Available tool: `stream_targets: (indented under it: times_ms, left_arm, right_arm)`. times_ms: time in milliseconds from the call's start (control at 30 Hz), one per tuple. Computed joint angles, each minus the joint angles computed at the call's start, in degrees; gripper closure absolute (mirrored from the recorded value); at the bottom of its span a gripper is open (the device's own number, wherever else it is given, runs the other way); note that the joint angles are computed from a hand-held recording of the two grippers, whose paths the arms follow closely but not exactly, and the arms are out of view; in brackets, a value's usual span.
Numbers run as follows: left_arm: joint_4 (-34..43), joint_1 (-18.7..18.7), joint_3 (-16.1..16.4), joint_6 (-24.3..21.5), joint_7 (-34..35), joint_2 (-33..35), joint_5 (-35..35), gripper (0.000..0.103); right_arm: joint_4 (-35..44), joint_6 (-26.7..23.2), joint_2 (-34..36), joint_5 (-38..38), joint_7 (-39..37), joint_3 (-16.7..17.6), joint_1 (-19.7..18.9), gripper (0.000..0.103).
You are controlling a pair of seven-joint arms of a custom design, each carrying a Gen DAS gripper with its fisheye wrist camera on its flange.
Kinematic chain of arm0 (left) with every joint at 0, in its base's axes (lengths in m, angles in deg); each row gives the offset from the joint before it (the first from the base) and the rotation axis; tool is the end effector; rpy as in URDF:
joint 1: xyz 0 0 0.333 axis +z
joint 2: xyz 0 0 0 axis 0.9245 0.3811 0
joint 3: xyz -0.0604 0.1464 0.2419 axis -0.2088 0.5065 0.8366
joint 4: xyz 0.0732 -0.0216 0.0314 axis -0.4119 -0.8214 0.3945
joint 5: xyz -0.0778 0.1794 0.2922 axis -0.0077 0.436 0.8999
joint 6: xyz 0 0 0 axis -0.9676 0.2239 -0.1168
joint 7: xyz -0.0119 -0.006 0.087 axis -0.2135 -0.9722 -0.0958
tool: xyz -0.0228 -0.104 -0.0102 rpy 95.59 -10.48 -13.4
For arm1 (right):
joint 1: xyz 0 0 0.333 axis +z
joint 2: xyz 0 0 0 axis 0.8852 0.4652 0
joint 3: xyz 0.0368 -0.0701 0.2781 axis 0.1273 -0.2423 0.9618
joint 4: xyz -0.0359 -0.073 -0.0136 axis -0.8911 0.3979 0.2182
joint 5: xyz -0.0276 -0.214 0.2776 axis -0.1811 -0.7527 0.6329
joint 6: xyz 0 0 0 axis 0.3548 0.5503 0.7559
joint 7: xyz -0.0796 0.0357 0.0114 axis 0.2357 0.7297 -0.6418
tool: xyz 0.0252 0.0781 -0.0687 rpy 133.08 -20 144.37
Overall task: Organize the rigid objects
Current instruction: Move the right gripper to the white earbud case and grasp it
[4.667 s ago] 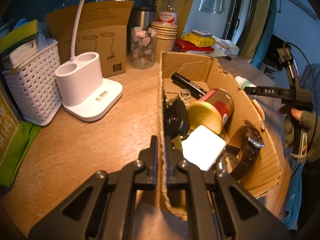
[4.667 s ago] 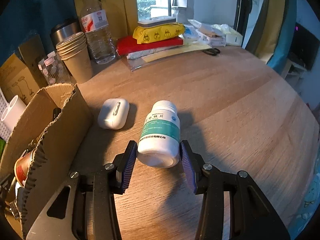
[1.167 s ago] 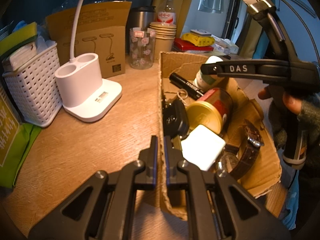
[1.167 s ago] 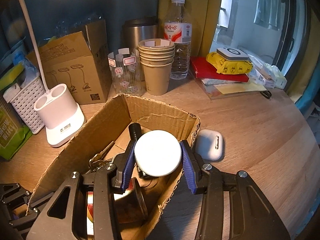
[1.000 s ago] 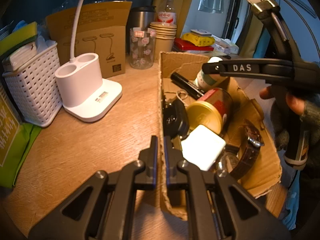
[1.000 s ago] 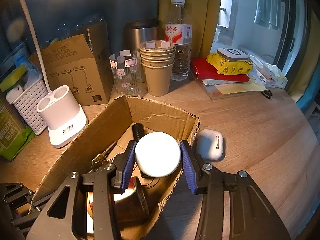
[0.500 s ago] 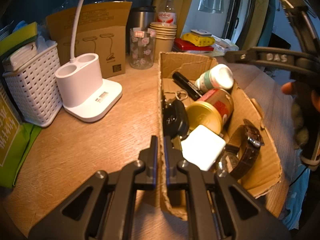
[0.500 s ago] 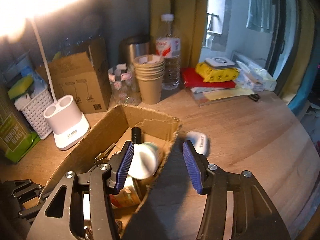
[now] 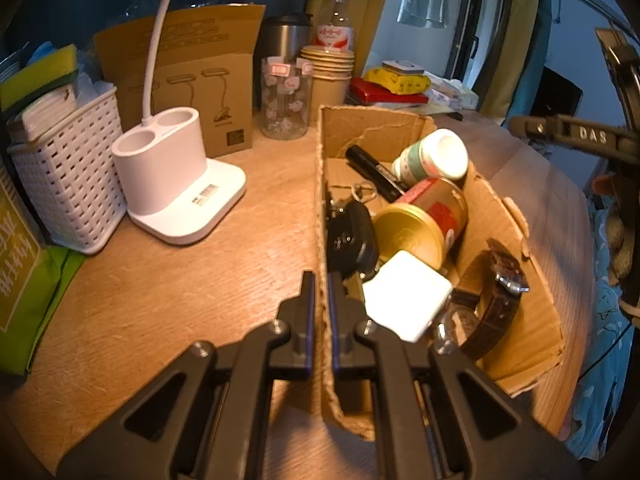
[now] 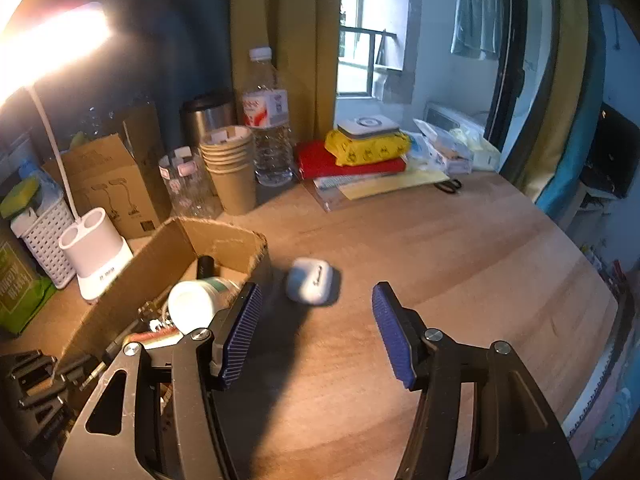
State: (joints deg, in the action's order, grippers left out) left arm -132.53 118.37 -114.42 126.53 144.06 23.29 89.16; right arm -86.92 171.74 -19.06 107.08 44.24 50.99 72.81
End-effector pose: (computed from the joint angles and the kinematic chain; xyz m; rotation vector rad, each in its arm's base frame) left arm 0.4486 -0.1657 0.3914 -1.8399 1.7796 -0.8674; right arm 0.5297 0.0570 0.4884 -1.9909 1.4262 -0.6600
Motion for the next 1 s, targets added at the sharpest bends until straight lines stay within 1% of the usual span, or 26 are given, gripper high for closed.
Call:
stream_targets:
  times_ms: [100, 233, 300, 433, 567, 633, 767, 1000]
  left_arm:
    - [-0.2, -0.83, 0.82, 0.12, 0.19, 0.03, -0.12, 0.097]
    - [-0.18, -0.62, 0.58, 0.12, 0.1, -0.05, -0.13, 0.097]
    - [-0.2, -0.57, 0.58, 0.16, 0.19, -0.07, -0.12, 0.096]
    - [-0.21, -1.0, 0.98, 0.14, 0.26, 0.16, -0.25, 0.096]
    - [-0.33, -0.93, 0.98, 0.26, 0.36, 0.01, -0.25, 0.096]
    - [-0.42, -1.41, 1.42, 0.28, 0.55, -0.03, -0.43, 0.096]
    - [-0.37, -1.39, 1.3, 0.21, 0.64, -0.02, -0.62, 0.097]
    - [-0.39, -1.59, 1.39, 0.22, 0.61, -0.12, -0.62, 0.097]
  right_arm:
    - [-0.92, 0.14, -0.61, -0.1, 0.07, -0.36, -0.37, 0.042]
    - [-1.24, 1.26, -0.94, -0.01, 0.7, -0.89, -0.43, 0.042]
    - [-0.68, 1.92, -0.5, -0.48, 1.25, -0.98, -0.5, 0.042]
    - [1.84, 1.53, 1.39, 0.47, 0.16, -0.81, -0.79, 0.041]
    - [5.0, 0.47, 4.19, 0.62, -0.8, 0.42, -2.11, 0.041]
    - [6.71, -0.01, 5.87, 0.7, -1.28, 1.33, -2.95, 0.041]
    - [9.3, -1.06, 8.47, 1.9, -2.45, 3.38, -4.68, 0.041]
    - [13.18, -2.72, 13.25, -1.43, -0.14, 5.72, -6.24, 0.041]
